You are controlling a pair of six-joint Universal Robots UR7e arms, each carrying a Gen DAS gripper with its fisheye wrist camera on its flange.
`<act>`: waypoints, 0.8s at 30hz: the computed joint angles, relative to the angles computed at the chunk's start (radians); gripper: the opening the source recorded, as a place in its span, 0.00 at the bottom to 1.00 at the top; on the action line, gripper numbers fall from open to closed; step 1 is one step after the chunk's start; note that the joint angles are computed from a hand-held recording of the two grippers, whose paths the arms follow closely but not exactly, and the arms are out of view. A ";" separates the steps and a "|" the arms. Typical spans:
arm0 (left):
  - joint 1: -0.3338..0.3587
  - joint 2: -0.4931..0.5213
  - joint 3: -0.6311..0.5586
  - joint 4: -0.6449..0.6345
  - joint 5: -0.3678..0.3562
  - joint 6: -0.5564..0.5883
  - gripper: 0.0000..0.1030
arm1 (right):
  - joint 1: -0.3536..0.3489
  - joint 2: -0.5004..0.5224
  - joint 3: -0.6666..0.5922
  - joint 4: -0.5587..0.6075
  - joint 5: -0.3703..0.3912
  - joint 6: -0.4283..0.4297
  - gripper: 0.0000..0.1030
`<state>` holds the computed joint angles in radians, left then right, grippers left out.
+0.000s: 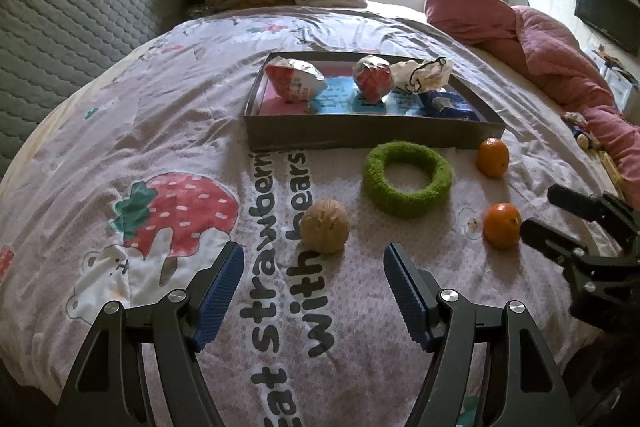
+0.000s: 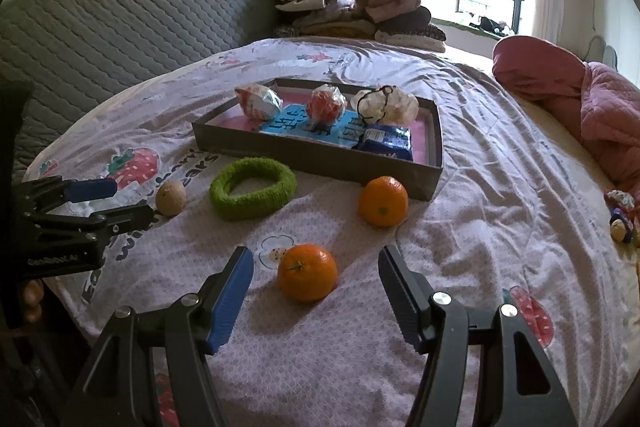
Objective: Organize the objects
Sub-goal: 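Move the left gripper toward the brown walnut while the right approaches an orange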
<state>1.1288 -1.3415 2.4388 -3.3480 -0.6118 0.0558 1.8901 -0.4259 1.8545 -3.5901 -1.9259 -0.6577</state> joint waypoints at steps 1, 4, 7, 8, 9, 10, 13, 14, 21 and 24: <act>0.002 0.006 -0.002 -0.013 0.000 0.011 0.72 | -0.004 0.001 -0.001 0.001 0.003 0.009 0.63; 0.012 0.022 -0.011 -0.041 -0.007 0.031 0.72 | -0.012 0.004 -0.001 -0.008 0.020 0.015 0.63; 0.023 0.034 -0.022 -0.051 -0.012 0.045 0.72 | -0.016 0.010 -0.007 -0.012 0.026 0.018 0.63; 0.026 0.043 -0.026 -0.063 -0.012 0.053 0.72 | -0.017 0.010 -0.008 -0.009 0.029 0.019 0.63; 0.029 0.046 -0.029 -0.071 -0.016 0.060 0.72 | -0.019 0.013 -0.010 -0.008 0.032 0.017 0.63; 0.033 0.052 -0.033 -0.077 -0.020 0.065 0.72 | -0.019 0.016 -0.012 -0.008 0.032 0.015 0.63; 0.045 0.064 -0.042 -0.088 -0.036 0.076 0.72 | -0.020 0.030 -0.026 -0.006 0.014 0.010 0.63; 0.049 0.070 -0.046 -0.094 -0.042 0.083 0.72 | -0.020 0.034 -0.031 -0.003 0.007 0.014 0.63; 0.072 0.108 -0.067 -0.151 -0.058 0.127 0.72 | -0.035 0.048 -0.046 0.006 0.004 0.038 0.63; 0.084 0.115 -0.077 -0.148 -0.065 0.125 0.72 | -0.034 0.057 -0.050 -0.004 -0.006 0.024 0.63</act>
<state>1.2131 -1.2265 2.3620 -3.4964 -0.6765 0.1806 1.8566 -0.3691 1.8040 -3.5938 -1.9323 -0.6341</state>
